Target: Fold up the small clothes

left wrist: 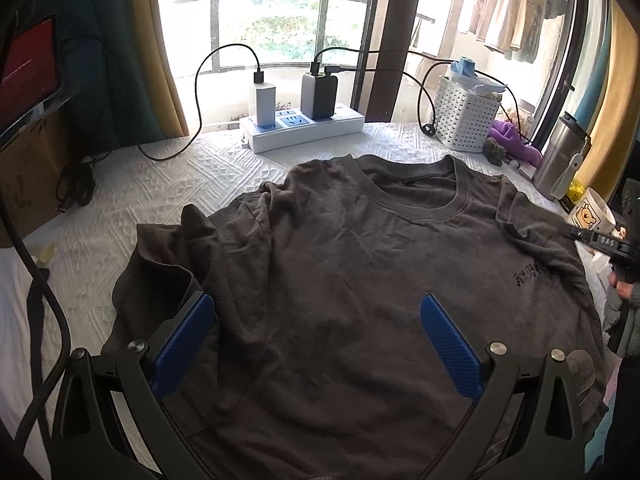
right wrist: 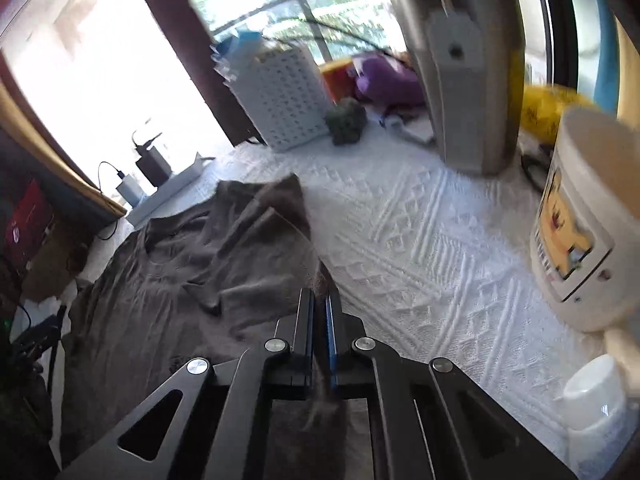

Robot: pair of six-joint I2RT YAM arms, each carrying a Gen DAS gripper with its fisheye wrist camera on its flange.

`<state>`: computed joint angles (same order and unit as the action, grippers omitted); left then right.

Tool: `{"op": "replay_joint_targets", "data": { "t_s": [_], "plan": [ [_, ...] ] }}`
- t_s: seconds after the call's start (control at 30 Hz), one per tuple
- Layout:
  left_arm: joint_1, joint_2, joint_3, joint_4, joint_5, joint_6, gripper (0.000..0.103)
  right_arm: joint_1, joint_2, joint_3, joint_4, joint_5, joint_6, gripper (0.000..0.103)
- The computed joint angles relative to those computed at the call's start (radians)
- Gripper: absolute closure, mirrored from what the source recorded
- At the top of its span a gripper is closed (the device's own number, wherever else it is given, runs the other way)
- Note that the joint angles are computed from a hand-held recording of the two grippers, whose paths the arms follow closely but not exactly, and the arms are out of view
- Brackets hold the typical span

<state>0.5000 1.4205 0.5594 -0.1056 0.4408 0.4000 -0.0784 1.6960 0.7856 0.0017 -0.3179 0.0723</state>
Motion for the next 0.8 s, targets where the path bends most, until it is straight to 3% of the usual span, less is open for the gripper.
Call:
{"op": "replay_joint_targets", "data": {
  "t_s": [0.37,0.47,0.73,0.77,0.8],
  "plan": [
    [0.048,-0.063,-0.028,-0.040,0.063,0.036,0.001,0.226,-0.312,-0.090,-0.115,0.111,-0.019,0.098],
    [0.076,-0.077,-0.036,-0.055,0.088,0.060,0.001,0.350,-0.296,-0.115,-0.101,0.179,0.014,0.098],
    [0.188,-0.062,-0.031,-0.099,0.132,0.146,0.001,0.593,-0.074,-0.118,-0.031,0.375,0.099,0.097],
    [0.201,-0.055,-0.028,-0.101,0.136,0.152,0.001,0.603,-0.082,-0.122,-0.036,0.391,0.097,0.095],
    [0.209,-0.050,-0.026,-0.103,0.137,0.155,0.001,0.610,-0.106,-0.133,-0.040,0.404,0.097,0.086]
  ]
}}
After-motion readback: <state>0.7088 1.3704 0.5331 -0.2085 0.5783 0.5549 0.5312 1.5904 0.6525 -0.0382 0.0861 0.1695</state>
